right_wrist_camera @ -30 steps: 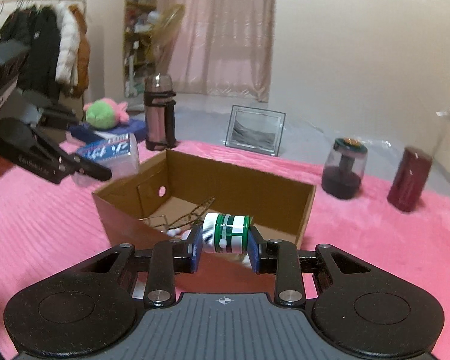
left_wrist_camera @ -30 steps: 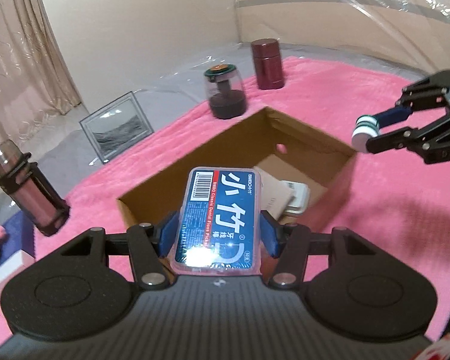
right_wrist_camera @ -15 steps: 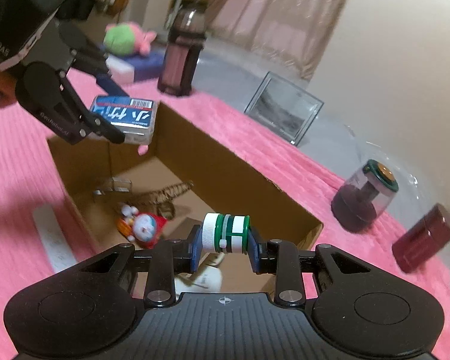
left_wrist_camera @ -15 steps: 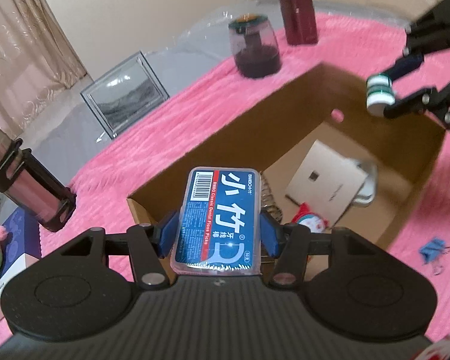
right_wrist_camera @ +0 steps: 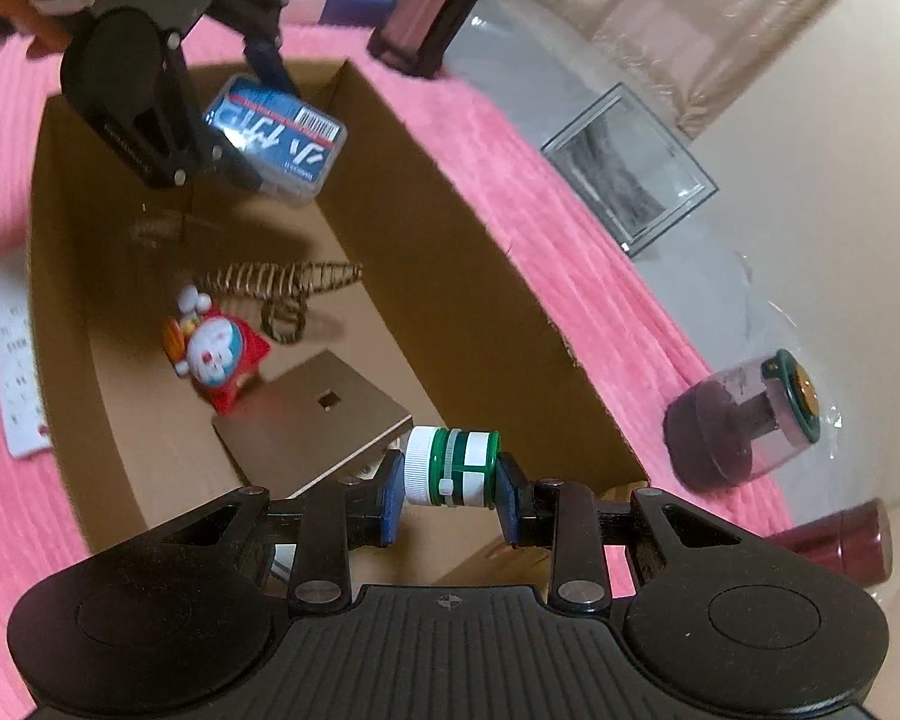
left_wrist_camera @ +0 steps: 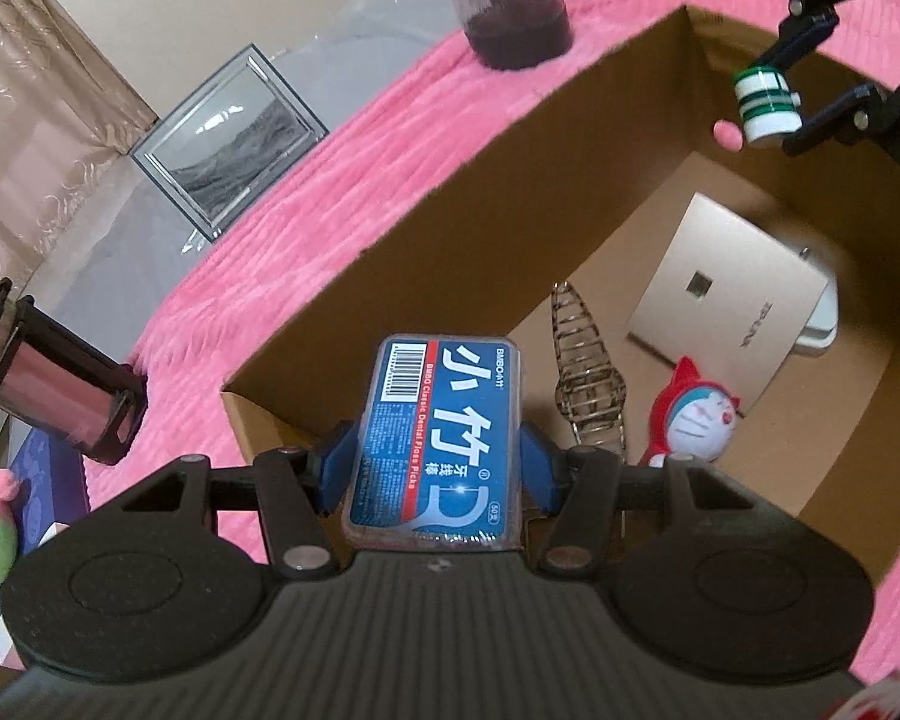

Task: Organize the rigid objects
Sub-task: 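Carry the toothpick box and spool over the box and lower them inside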

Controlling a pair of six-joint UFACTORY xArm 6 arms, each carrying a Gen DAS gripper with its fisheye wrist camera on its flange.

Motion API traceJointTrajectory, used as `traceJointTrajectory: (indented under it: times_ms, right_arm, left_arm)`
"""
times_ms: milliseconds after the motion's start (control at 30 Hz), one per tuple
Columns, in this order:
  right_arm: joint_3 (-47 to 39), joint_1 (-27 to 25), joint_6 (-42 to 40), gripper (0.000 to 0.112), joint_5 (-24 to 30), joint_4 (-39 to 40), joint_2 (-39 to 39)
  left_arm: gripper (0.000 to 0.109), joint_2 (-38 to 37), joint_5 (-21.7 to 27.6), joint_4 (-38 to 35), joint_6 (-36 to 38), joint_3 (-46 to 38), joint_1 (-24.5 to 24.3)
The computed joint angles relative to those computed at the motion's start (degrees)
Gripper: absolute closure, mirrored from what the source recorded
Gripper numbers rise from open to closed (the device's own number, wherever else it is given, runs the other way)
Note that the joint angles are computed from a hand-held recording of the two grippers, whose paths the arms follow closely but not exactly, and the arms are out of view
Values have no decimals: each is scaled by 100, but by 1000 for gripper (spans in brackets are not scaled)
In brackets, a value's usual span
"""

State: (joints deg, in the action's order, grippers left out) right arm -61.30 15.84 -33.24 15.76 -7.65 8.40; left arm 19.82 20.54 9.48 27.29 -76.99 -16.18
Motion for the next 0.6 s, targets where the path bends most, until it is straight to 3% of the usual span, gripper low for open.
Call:
traceJointTrajectory:
  times_ms: [600]
  right_arm:
    - [-526,-50,277,84,460,-865,480]
  left_arm:
    - [56,452,324,514,-226,-459,-45]
